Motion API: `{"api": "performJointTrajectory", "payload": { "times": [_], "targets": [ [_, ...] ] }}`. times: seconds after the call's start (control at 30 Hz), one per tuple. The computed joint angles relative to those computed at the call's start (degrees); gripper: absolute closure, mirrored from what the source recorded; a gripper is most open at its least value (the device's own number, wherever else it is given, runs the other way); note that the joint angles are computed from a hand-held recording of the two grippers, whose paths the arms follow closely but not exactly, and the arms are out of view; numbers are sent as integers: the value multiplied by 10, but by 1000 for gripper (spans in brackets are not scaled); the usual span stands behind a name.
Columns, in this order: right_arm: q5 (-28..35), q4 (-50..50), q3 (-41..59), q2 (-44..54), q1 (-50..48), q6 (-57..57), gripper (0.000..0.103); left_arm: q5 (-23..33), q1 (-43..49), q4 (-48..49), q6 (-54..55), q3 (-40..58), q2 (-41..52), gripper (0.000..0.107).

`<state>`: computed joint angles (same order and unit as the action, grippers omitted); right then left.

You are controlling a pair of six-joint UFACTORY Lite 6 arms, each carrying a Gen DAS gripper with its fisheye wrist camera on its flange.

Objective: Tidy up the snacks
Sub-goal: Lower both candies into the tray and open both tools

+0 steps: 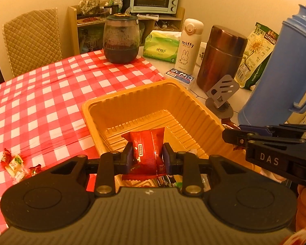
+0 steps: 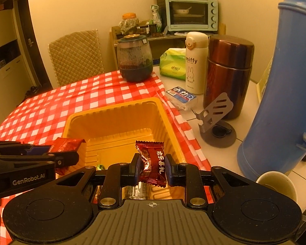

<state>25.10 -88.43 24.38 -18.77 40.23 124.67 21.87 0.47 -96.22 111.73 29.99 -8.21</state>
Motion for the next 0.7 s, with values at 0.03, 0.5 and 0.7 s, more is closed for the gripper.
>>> {"api": "performJointTrajectory", "payload": {
  "times": [0.03, 0.5, 0.7],
  "targets": [
    [-4, -11, 1, 6, -5, 9, 78, 1, -2, -8, 6, 4, 9, 80],
    [-17, -58, -4, 25, -11, 63, 78, 47, 91, 1, 28, -40, -30, 58],
    [-19, -83, 7, 41, 3, 94, 78, 82, 164, 75, -31, -61, -79, 58]
  ]
}}
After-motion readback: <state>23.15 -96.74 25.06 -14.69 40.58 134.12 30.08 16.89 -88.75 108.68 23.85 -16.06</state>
